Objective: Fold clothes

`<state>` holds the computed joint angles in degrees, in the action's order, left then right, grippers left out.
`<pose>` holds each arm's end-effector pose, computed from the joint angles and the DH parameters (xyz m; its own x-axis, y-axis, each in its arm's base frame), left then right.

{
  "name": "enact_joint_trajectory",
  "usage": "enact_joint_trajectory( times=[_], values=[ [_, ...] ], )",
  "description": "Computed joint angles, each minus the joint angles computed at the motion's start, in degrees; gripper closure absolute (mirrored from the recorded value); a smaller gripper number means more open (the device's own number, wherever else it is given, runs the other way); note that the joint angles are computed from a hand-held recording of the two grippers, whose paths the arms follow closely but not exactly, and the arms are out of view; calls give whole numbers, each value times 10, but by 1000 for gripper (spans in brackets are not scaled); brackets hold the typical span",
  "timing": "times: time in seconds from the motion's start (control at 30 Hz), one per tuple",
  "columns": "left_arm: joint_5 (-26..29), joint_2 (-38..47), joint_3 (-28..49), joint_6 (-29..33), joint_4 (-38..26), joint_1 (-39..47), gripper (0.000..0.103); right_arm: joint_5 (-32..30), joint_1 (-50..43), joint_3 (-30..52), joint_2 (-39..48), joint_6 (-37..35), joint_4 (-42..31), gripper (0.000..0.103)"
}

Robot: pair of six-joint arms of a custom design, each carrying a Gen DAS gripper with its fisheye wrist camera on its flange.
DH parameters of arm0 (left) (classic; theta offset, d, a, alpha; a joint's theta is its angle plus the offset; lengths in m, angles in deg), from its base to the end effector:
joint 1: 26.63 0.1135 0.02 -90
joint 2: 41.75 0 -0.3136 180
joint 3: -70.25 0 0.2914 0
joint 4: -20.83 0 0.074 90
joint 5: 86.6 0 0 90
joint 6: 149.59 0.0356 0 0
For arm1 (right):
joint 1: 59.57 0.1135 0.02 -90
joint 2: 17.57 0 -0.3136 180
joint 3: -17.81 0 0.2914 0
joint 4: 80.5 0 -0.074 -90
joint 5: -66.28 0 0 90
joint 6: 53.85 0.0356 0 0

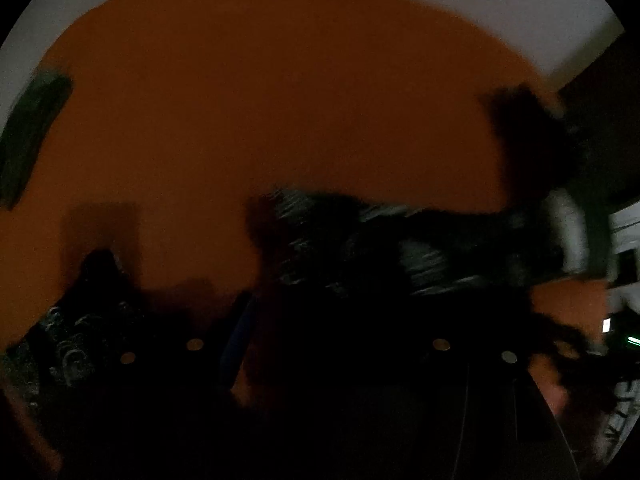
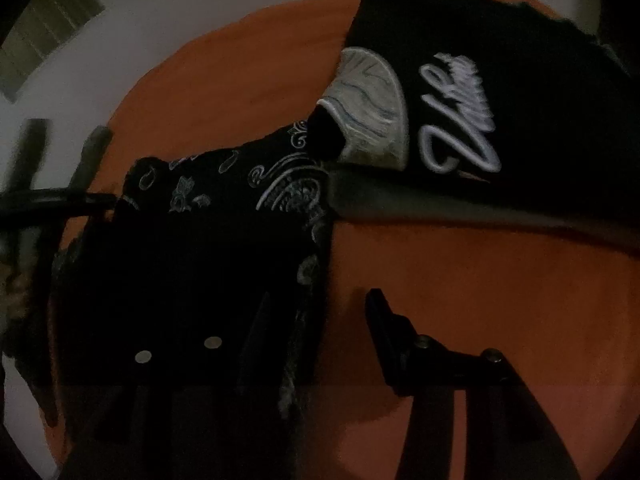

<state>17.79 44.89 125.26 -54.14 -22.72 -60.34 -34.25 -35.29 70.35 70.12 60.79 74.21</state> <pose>0.2259 -0.1614 0.1689 -0.7445 0.6073 -0.2774 0.6642 0.7160 -0.2149 0.2702 0.1290 0.1643 -0.9235 0.0331 -0.3821 -0.1116 0.9300 0.3502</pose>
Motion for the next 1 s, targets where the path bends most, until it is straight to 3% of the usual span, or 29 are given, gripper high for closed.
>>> enact_joint_trajectory(
  times=[0.1,0.13,0.17,0.2,0.27,0.37,0.47,0.53,0.67,0.73,0.87,0.97,1.0],
  values=[
    [-181,85,22,-11,7,-85,26,-9,7,15,37,10,20,68],
    [-197,123,31,-18,10,-86,27,-15,1,9,32,18,30,76],
    [-175,141,34,-21,16,-72,28,-22,-6,1,24,27,39,90],
    [-137,144,31,-21,26,-51,50,-29,-13,-7,16,37,49,98],
    [-42,133,26,-17,33,4,93,-43,-24,-24,1,40,65,102],
    [162,74,13,11,4,114,94,-44,-22,-42,-52,40,59,102],
    [294,29,8,159,-55,180,93,-56,-24,-67,-126,34,60,102],
    [279,72,30,158,-55,193,94,-54,-28,-75,-149,14,52,102],
    [221,171,61,98,5,196,93,-62,-56,-68,-98,-32,40,102],
    [183,186,75,86,1,195,92,-72,-65,-65,-73,-40,35,101],
    [149,147,61,61,33,199,92,-43,-59,-64,-83,-41,0,98],
    [158,78,33,80,30,207,92,44,-25,-48,-116,-26,-53,97],
    [169,53,23,89,24,204,84,60,-16,-43,-122,-18,-61,97]
  ],
)
